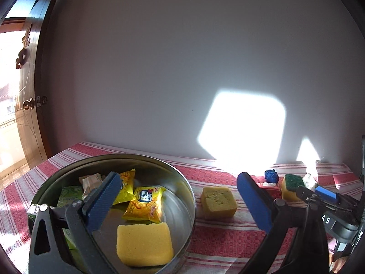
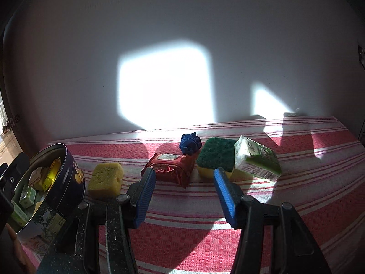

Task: Organize objects
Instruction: 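Grasp the green tissue pack with the right tool while the left tool approaches a yellow sponge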

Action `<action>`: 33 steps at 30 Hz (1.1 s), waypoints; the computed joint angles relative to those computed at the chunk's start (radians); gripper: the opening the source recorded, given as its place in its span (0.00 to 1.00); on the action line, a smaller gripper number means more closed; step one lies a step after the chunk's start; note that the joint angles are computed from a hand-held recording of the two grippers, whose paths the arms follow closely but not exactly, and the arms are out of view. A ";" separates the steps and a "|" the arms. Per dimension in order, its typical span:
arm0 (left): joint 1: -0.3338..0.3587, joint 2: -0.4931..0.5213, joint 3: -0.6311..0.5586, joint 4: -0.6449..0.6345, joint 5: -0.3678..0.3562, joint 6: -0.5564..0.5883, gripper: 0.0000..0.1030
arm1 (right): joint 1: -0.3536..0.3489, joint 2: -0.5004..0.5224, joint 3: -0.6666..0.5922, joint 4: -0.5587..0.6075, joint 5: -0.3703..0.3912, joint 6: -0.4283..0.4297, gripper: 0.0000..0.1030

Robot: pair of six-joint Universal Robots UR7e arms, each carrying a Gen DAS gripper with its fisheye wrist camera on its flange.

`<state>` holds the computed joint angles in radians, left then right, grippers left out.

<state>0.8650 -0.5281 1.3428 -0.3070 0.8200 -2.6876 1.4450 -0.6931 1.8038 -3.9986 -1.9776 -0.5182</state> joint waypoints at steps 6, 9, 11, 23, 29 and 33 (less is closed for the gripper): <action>-0.032 0.084 -0.074 0.060 -0.054 0.047 1.00 | -0.036 -0.048 0.031 0.009 -0.014 0.034 0.54; -0.045 0.136 -0.138 0.122 -0.091 0.052 1.00 | -0.061 -0.078 0.048 0.024 -0.010 0.073 0.54; -0.051 0.173 -0.192 0.189 -0.109 0.039 1.00 | -0.073 -0.092 0.054 0.030 -0.011 0.082 0.54; -0.059 0.347 -0.484 0.474 -0.188 -0.102 1.00 | -0.146 -0.184 0.083 0.160 0.125 0.157 0.54; -0.056 0.446 -0.666 0.637 -0.235 -0.159 1.00 | -0.148 -0.188 0.050 0.214 0.155 0.153 0.60; -0.058 0.495 -0.749 0.665 -0.255 -0.150 1.00 | -0.167 -0.203 0.014 0.333 0.205 0.231 0.62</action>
<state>0.8073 -0.0336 0.5941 0.3578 0.5652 -2.8381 1.2782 -0.8956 1.8177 -3.6656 -1.7728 -0.2875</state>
